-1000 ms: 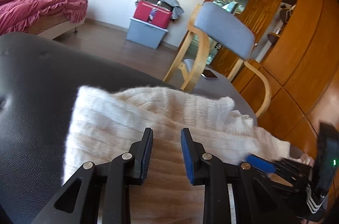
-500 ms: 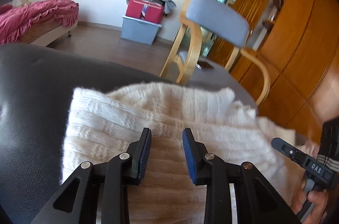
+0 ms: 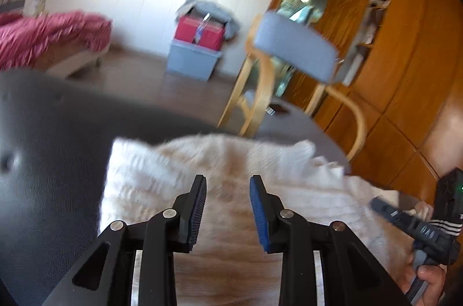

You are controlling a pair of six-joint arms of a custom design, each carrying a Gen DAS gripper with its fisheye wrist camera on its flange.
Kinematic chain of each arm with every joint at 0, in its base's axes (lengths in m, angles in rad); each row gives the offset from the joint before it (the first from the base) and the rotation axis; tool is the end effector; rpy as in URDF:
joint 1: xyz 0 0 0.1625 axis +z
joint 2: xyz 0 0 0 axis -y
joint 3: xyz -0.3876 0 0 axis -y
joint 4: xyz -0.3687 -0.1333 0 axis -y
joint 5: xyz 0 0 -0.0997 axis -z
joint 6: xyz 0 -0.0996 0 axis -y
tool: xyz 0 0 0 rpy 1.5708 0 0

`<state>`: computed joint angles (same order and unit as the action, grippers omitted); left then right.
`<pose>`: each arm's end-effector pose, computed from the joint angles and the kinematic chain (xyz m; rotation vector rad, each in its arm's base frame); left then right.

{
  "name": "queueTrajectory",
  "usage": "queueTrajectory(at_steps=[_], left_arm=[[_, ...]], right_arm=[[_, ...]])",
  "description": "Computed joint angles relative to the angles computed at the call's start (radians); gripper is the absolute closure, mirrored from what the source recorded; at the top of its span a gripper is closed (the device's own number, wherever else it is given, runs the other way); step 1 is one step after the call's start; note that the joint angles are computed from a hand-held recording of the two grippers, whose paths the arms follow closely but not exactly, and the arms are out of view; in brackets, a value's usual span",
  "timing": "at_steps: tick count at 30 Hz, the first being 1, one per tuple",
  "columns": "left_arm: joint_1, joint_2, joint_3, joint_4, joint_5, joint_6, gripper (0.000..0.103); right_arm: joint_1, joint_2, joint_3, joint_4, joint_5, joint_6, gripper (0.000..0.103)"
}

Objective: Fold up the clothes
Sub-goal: 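Smooth the folded sweater with the left tool while the right tool hovers above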

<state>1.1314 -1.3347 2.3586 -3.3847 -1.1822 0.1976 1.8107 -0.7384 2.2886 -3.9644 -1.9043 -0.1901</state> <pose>-0.0230 -0.4511 0.2304 0.6185 2.5646 -1.1506 0.2002 -0.3946 0.0667 0.3626 -2.5795 1.1758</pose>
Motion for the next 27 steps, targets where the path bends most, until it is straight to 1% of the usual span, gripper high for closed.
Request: queueTrajectory(at_steps=[1, 2, 3, 4, 6, 7, 8, 9, 10, 11, 13, 15, 17, 18, 19, 20, 21, 22, 23, 25, 27], left_arm=[[-0.012, 0.005, 0.003, 0.002, 0.014, 0.017, 0.071], [-0.024, 0.014, 0.002, 0.012, 0.038, 0.029, 0.071], [-0.037, 0.022, 0.001, 0.023, 0.062, 0.04, 0.071], [-0.038, 0.029, -0.011, 0.061, 0.086, 0.027, 0.071], [-0.028, 0.042, -0.053, 0.177, 0.13, -0.033, 0.07], [-0.015, 0.041, -0.068, 0.213, 0.121, -0.053, 0.07], [0.003, 0.035, -0.078, 0.234, 0.093, -0.066, 0.07], [0.01, 0.03, -0.078, 0.233, 0.079, -0.069, 0.07], [0.008, 0.027, -0.074, 0.226, 0.083, -0.065, 0.07], [0.004, 0.028, -0.072, 0.224, 0.091, -0.062, 0.07], [-0.005, 0.024, -0.06, 0.203, 0.099, -0.05, 0.069], [-0.014, 0.018, -0.042, 0.158, 0.092, -0.031, 0.069], [-0.023, 0.009, -0.019, 0.106, 0.072, 0.002, 0.069], [-0.029, 0.011, -0.014, 0.097, 0.065, 0.019, 0.069], [-0.034, 0.017, -0.015, 0.098, 0.062, 0.032, 0.068], [-0.035, 0.02, -0.023, 0.123, 0.06, 0.04, 0.068], [-0.029, 0.027, -0.045, 0.19, 0.063, 0.031, 0.066], [-0.019, 0.04, -0.075, 0.268, 0.066, 0.015, 0.065], [-0.012, 0.04, -0.089, 0.305, 0.057, 0.005, 0.065], [0.004, 0.03, -0.088, 0.292, 0.014, 0.002, 0.064], [0.025, 0.025, -0.103, 0.313, -0.021, -0.015, 0.064]], right_arm=[[0.01, 0.006, -0.017, 0.054, -0.012, -0.01, 0.066], [0.021, 0.008, -0.035, 0.13, -0.047, 0.0, 0.066], [0.029, 0.014, -0.049, 0.169, -0.077, 0.009, 0.066], [0.035, 0.017, -0.053, 0.165, -0.103, 0.018, 0.066], [0.044, 0.024, -0.055, 0.146, -0.151, 0.041, 0.067], [0.037, 0.02, -0.045, 0.129, -0.156, 0.064, 0.067], [0.025, 0.013, -0.036, 0.117, -0.136, 0.078, 0.067], [0.016, 0.01, -0.029, 0.107, -0.115, 0.083, 0.067], [0.012, 0.007, -0.024, 0.098, -0.103, 0.085, 0.067], [0.017, 0.01, -0.022, 0.076, -0.098, 0.072, 0.066], [0.022, 0.028, -0.013, -0.003, -0.066, 0.013, 0.066], [0.028, 0.03, -0.013, -0.018, -0.016, -0.065, 0.066], [0.052, 0.043, -0.038, 0.045, -0.025, -0.118, 0.066], [0.063, 0.045, -0.053, 0.092, -0.06, -0.116, 0.066], [0.067, 0.049, -0.072, 0.144, -0.098, -0.096, 0.066], [0.071, 0.052, -0.091, 0.197, -0.134, -0.074, 0.065], [0.069, 0.049, -0.097, 0.227, -0.147, -0.058, 0.066], [0.062, 0.038, -0.086, 0.22, -0.13, -0.052, 0.066], [0.059, 0.034, -0.084, 0.219, -0.126, -0.045, 0.066], [0.054, 0.026, -0.079, 0.218, -0.116, -0.032, 0.065], [0.052, 0.009, -0.065, 0.217, -0.097, -0.01, 0.066]])
